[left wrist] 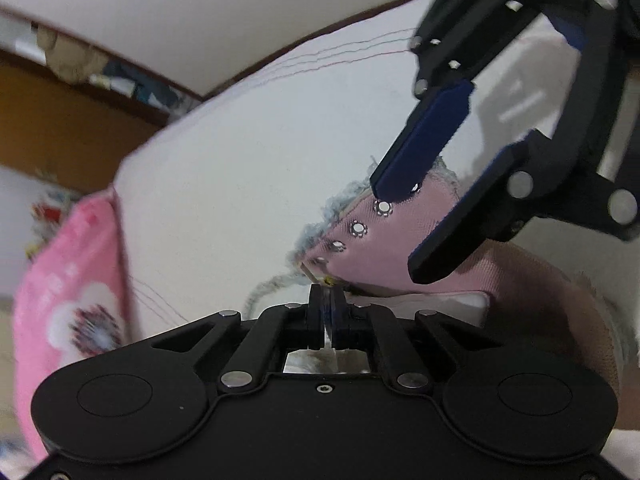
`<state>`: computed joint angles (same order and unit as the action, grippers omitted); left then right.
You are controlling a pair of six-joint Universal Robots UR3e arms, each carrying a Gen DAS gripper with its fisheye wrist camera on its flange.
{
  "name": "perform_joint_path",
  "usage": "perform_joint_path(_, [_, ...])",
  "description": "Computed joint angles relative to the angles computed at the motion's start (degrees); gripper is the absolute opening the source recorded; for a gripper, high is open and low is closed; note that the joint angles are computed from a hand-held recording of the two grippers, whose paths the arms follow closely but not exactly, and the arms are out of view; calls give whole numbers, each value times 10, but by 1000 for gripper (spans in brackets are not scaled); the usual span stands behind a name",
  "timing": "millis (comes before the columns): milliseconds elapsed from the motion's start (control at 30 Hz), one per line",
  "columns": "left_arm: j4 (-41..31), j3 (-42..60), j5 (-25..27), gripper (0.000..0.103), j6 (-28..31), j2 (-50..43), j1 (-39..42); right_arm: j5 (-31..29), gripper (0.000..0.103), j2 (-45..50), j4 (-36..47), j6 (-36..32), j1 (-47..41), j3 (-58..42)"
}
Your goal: Lace up shoes with both hands
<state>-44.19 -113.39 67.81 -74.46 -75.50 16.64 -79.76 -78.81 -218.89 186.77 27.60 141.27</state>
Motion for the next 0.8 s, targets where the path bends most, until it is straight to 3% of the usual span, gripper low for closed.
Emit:
perform_joint_path(300, [7,54,113,3,18,-79,-81,7,32,2,-13,2,-4,9])
perform_joint_path(800, [14,84,133,3,24,-103,-98,22,37,11,-68,-5,-9,36])
